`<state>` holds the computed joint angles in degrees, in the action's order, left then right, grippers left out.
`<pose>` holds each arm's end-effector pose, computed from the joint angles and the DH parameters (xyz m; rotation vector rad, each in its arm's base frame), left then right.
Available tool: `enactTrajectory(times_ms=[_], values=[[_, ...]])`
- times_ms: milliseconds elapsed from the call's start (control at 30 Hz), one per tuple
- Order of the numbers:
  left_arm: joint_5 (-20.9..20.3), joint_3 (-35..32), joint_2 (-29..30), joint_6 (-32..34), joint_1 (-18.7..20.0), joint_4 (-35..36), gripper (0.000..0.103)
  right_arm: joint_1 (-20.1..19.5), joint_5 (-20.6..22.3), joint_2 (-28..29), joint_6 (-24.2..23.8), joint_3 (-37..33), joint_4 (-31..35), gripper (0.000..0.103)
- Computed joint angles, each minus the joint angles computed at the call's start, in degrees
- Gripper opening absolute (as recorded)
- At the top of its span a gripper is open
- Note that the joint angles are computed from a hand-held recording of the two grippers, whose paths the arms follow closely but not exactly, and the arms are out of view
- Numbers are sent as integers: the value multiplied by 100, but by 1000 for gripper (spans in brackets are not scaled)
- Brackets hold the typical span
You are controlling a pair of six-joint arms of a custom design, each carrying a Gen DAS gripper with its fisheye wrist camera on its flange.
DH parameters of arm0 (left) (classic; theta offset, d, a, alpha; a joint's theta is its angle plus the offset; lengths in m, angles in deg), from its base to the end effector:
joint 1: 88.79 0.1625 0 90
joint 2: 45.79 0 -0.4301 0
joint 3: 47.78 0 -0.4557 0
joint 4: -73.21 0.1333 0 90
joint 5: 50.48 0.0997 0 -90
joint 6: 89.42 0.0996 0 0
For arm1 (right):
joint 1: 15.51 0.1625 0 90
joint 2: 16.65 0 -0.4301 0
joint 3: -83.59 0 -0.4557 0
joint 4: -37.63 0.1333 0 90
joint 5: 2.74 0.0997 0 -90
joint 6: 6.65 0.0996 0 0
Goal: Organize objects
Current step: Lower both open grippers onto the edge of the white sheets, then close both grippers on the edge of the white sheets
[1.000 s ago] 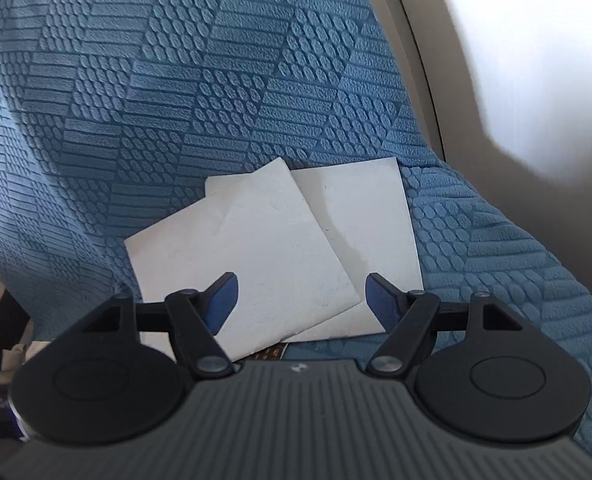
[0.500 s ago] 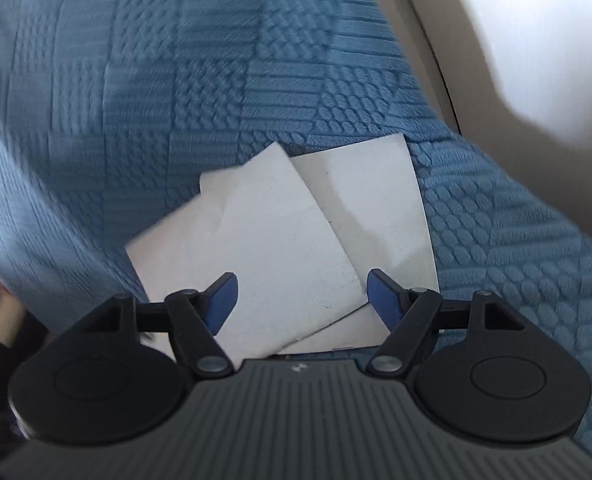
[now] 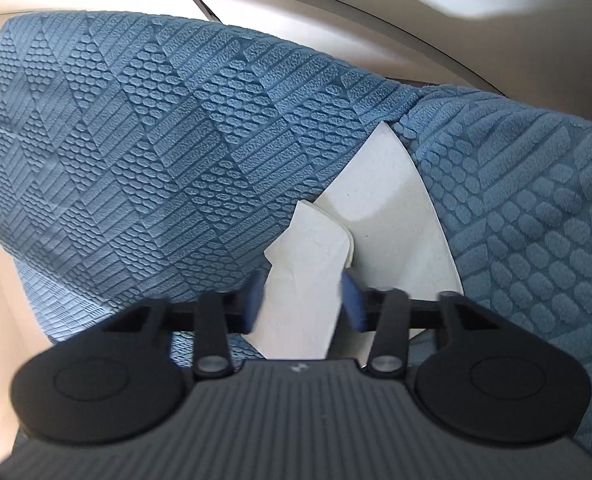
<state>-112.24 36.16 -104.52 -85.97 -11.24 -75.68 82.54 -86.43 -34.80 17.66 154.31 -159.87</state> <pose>0.0108 -0.7880 0.3183 0.1623 2.5822 -0.8294 0.2582 -0.7957 -0.0407 0.2838 2.4950 -1.2145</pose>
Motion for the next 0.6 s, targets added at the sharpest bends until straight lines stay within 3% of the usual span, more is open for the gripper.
enactTrajectory(times_ms=[133,200,367,533,600], values=[[32,22,-10,39,-7,-15,43,39,-224,-32,-230,1,132,19],[51,25,-10,57,-12,-19,44,23,-170,-34,-254,21,94,5],[114,10,5,59,-19,-14,47,36,-158,-27,-332,2,97,3],[163,7,-22,12,-61,136,72,23,-84,7,-250,-37,111,3],[285,55,-67,-59,-97,149,77,4,-5,18,-194,-37,62,3]])
